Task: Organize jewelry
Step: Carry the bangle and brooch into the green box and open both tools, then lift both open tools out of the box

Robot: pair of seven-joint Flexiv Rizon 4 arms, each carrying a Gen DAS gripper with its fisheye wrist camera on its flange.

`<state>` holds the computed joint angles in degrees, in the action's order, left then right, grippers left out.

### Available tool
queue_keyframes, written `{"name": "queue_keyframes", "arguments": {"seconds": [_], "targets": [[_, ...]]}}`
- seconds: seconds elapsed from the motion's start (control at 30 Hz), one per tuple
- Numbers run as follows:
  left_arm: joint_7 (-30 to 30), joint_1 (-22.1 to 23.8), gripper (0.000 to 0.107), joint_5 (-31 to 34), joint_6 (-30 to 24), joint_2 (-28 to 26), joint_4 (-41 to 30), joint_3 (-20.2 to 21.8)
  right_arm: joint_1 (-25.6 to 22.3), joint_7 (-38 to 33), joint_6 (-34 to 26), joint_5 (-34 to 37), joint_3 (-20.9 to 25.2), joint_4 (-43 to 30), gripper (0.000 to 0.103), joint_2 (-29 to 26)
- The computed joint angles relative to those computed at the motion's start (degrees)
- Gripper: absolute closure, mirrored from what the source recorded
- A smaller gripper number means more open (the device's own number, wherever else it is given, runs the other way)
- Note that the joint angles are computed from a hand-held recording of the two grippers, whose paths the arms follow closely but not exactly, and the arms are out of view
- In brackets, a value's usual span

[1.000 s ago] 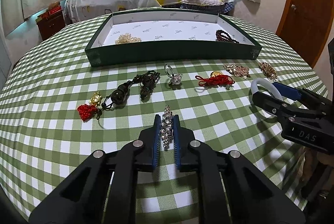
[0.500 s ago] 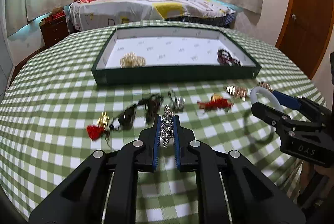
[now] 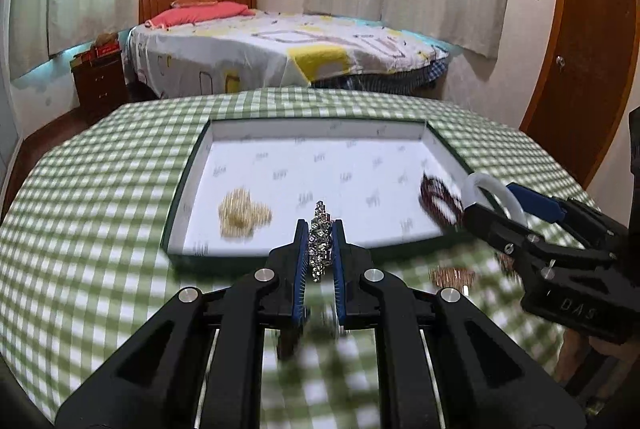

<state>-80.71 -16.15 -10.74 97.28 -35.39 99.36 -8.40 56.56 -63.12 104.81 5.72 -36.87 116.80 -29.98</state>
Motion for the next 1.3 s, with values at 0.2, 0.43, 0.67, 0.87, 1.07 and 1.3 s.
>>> {"name": "queue_keyframes", "arguments": {"seconds": [0.2, 0.43, 0.67, 0.87, 1.07, 1.3], "targets": [[0.19, -2.17, 0.095, -1.16, -4.77, -5.60, -9.56, 2.88, -6.66, 1.23, -2.88, -3.60, 4.96, -6.50, 0.034, -3.16], [-1.35, -4.08, 0.095, -0.67, -12.79, -11.26, -19.04, 6.73, -17.71, 4.59, -8.86, -10.93, 15.63, -12.55, 0.034, -5.90], [-2.40, -3.32, 0.095, 0.60, -21.53, -14.55, -25.02, 6.66, -25.01, 6.48, -13.60, -17.06, 23.22, -15.53, 0.034, -6.84], [-2.70, -2.22, 0.094, 1.20, -24.23, -15.26, -26.35, 5.36, -30.69, 7.11, -17.63, -21.66, 29.37, -17.80, 0.034, -7.37], [-2.46, -2.26, 0.081, 1.79, -24.26, -15.28, -26.56, 5.04, -33.69, 7.89, -18.69, -23.79, 32.66, -18.43, 0.034, -7.63], [-3.66, -1.96, 0.058, 1.35, -23.83, -15.23, -26.35, 4.69, -33.10, 9.61, -17.21, -25.09, 31.23, -17.05, 0.034, -7.02]]}}
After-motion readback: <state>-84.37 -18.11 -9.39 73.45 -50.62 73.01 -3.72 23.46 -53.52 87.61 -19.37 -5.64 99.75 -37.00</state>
